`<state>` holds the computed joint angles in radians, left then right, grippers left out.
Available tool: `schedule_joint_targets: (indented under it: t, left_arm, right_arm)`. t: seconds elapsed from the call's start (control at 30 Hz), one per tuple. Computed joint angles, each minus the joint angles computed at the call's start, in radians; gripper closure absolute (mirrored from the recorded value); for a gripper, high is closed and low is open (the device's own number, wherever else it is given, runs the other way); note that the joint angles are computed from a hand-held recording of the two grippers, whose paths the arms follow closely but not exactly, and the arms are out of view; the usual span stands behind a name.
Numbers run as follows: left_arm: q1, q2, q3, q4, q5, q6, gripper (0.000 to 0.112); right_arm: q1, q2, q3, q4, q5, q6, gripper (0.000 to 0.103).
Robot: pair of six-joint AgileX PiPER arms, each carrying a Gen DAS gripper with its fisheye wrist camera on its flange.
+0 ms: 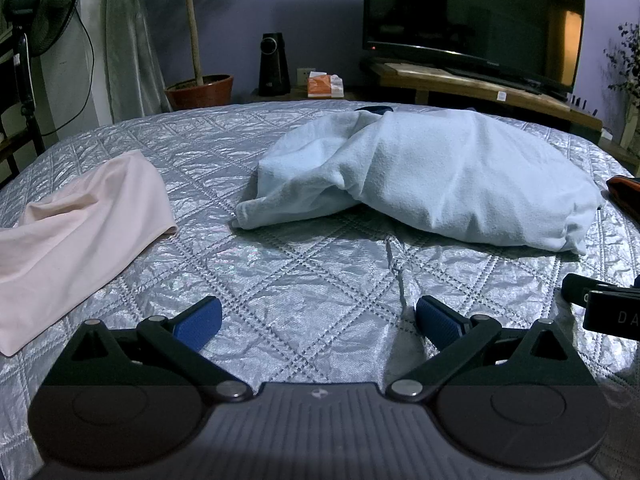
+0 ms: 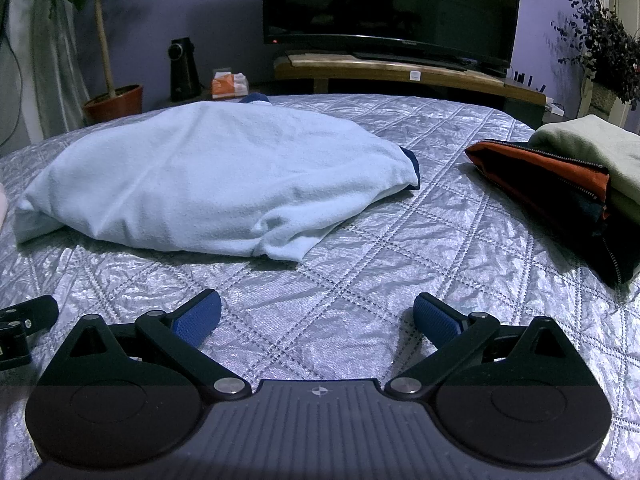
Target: Fold clothes
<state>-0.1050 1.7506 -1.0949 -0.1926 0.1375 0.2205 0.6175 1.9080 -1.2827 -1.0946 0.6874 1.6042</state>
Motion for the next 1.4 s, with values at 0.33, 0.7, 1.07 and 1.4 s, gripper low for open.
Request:
schedule_joint_targets:
  t: [0.33, 0.7, 1.07, 1.4]
  left_arm:
    - [-0.001, 0.002, 0.0, 0.011, -0.002, -0.011, 0.009]
    - [-0.001, 0.003, -0.001, 0.019, -0.002, -0.02, 0.009]
    - [0.001, 0.006, -0.004, 0.022, -0.004, -0.025, 0.009]
    - [-0.012, 0.028, -0.186, 0.206, 0.325, -0.231, 0.011]
  right_arm:
    - [0.0, -0.001, 0.0, 0.001, 0.0, -0.001, 0.0]
    - [0.0, -0.001, 0.0, 0.001, 0.0, -0.001, 0.0]
    - [-0.001, 0.0, -0.002, 0.003, -0.004, -0.007, 0.0]
    - [-0.036, -0.005, -0.081, 0.253, 0.006, -0.279, 0.0]
